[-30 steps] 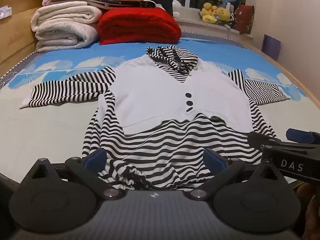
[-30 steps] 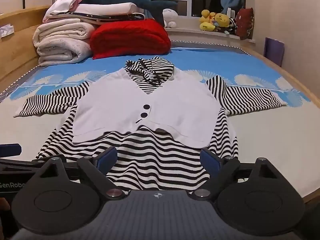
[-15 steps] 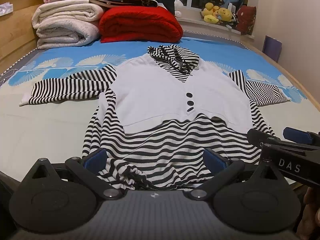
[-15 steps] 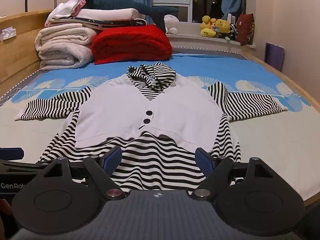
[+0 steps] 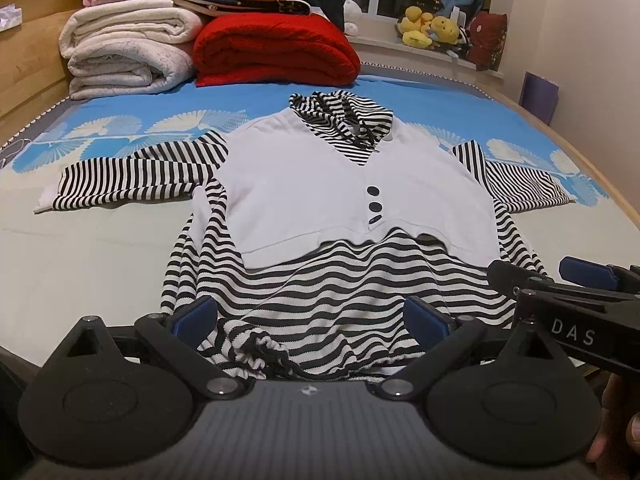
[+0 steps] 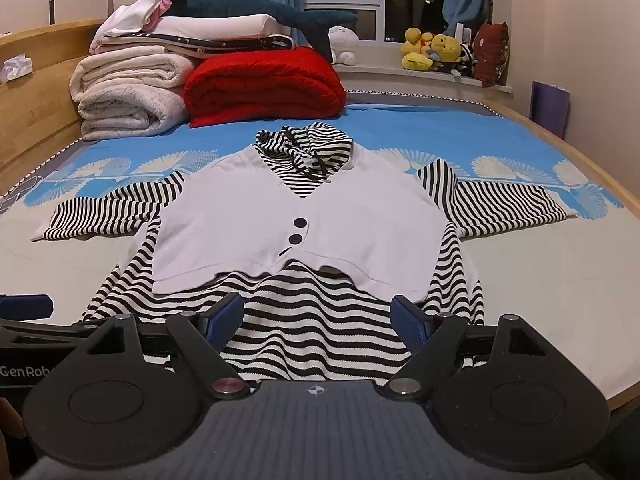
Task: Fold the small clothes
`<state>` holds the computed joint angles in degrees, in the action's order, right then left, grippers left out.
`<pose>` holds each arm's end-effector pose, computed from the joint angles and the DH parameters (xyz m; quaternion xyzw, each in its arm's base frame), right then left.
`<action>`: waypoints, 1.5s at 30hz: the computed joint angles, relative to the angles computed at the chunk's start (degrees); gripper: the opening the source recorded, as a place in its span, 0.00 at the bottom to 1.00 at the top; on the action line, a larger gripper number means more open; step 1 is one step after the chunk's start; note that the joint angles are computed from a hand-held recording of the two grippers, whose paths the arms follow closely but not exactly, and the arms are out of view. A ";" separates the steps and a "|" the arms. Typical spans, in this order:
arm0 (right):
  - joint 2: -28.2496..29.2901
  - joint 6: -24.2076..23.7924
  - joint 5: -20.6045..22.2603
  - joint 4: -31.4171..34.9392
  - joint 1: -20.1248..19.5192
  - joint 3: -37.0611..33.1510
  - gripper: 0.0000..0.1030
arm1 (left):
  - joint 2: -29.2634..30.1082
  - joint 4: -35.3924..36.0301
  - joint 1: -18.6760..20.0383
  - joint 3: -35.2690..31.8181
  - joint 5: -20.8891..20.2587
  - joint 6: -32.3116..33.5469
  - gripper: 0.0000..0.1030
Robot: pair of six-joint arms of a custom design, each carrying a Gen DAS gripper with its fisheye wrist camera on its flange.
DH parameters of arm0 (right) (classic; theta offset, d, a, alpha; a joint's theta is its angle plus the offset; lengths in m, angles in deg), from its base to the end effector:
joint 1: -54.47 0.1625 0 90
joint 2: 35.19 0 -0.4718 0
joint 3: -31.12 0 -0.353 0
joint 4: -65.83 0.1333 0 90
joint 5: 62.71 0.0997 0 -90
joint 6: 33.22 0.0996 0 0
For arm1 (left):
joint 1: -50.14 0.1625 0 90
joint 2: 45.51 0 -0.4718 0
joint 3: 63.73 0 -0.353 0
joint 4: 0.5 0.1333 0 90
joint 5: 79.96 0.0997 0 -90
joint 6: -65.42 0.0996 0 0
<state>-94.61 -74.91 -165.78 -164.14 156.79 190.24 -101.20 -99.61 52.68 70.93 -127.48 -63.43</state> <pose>0.1764 -0.2883 0.2111 0.3886 -0.8489 0.3037 0.1901 -0.2897 -0.2136 0.0868 -0.0760 0.7882 -0.4485 0.4146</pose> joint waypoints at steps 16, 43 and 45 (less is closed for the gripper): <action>-0.58 0.27 -2.78 2.66 1.25 -0.65 0.79 | 0.32 -0.72 0.21 0.13 -0.34 -0.04 0.97; 1.35 1.17 1.81 -4.68 -0.96 -4.66 0.60 | -18.89 37.31 13.69 -9.23 27.12 -2.85 0.41; -0.03 0.09 2.40 -2.64 -0.53 -5.96 0.60 | -20.18 43.87 16.62 -10.72 29.27 -5.21 0.41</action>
<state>-94.64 -74.83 -163.38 -166.78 156.26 184.28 -121.38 -55.74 69.30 60.21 -98.21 -68.64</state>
